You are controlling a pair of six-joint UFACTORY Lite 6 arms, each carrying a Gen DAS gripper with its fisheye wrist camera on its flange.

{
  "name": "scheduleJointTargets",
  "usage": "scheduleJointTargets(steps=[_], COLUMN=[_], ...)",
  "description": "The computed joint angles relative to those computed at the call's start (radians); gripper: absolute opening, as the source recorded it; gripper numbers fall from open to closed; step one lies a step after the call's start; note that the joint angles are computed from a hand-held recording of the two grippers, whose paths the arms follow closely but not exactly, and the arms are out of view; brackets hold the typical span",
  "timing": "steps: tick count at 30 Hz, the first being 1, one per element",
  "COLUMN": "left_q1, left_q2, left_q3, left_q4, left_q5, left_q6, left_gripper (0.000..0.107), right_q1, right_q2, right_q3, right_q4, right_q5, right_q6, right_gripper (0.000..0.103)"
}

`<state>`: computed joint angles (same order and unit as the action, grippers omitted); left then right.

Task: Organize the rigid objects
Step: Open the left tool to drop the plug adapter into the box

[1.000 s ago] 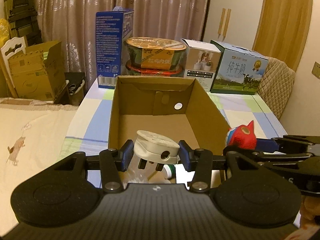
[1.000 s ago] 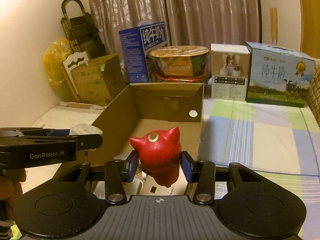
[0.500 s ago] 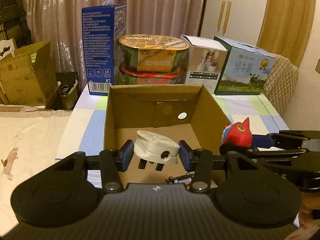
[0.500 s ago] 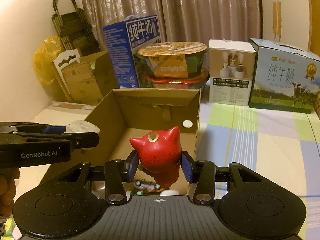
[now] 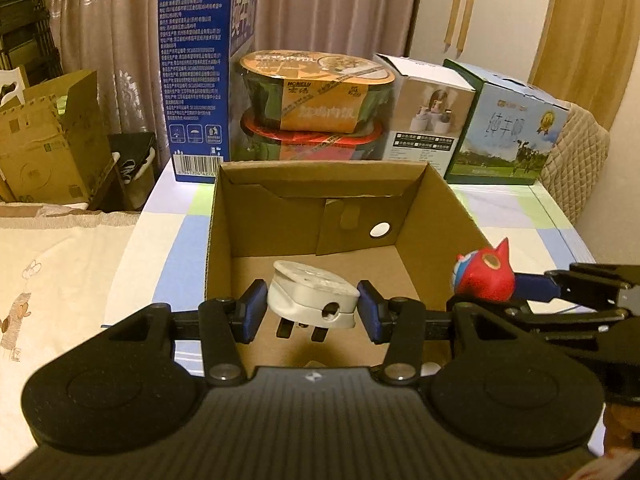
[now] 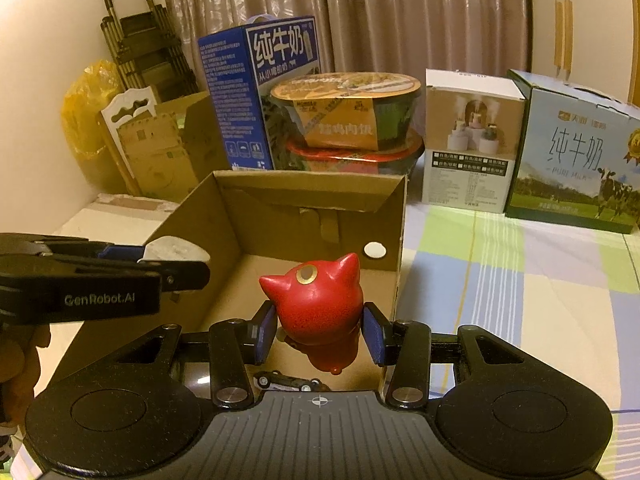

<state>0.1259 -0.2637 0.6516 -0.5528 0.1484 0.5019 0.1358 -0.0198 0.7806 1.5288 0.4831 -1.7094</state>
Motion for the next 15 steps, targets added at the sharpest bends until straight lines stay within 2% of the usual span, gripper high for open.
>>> scheduleJointTargets(steps=[1,2,3,6,8,15], left_q1=[-0.003,-0.008,-0.01,0.002,0.005,0.008], left_q2=[0.006,0.0,-0.012,-0.036,-0.052,-0.103], left_q3=[0.005,0.001,-0.006,-0.003,-0.003,-0.024], left_q4=[0.051,0.114,0.154,0.107,0.192,0.302], left_q5=[-0.006,-0.022,-0.038,-0.023,-0.02,0.015], left_q6=[-0.055,-0.125,-0.167,-0.124,-0.205,-0.31], left_gripper=[0.047,0.06,0.062,0.061,0.061,0.061], right_q1=[-0.002,-0.002,-0.001,-0.004,-0.009,-0.015], right_q2=[0.001,0.001,0.004,0.002,-0.002,-0.026], right_q3=[-0.002,-0.002,0.003,0.004,0.006,-0.005], right_q4=[0.002,0.003,0.002,0.007,0.004,-0.019], right_q5=[0.001,0.001,0.002,0.005,0.01,0.02], right_q6=[-0.003,-0.002,0.001,-0.001,0.003,0.032], right_gripper=[0.043,0.043,0.043,0.043,0.043,0.043])
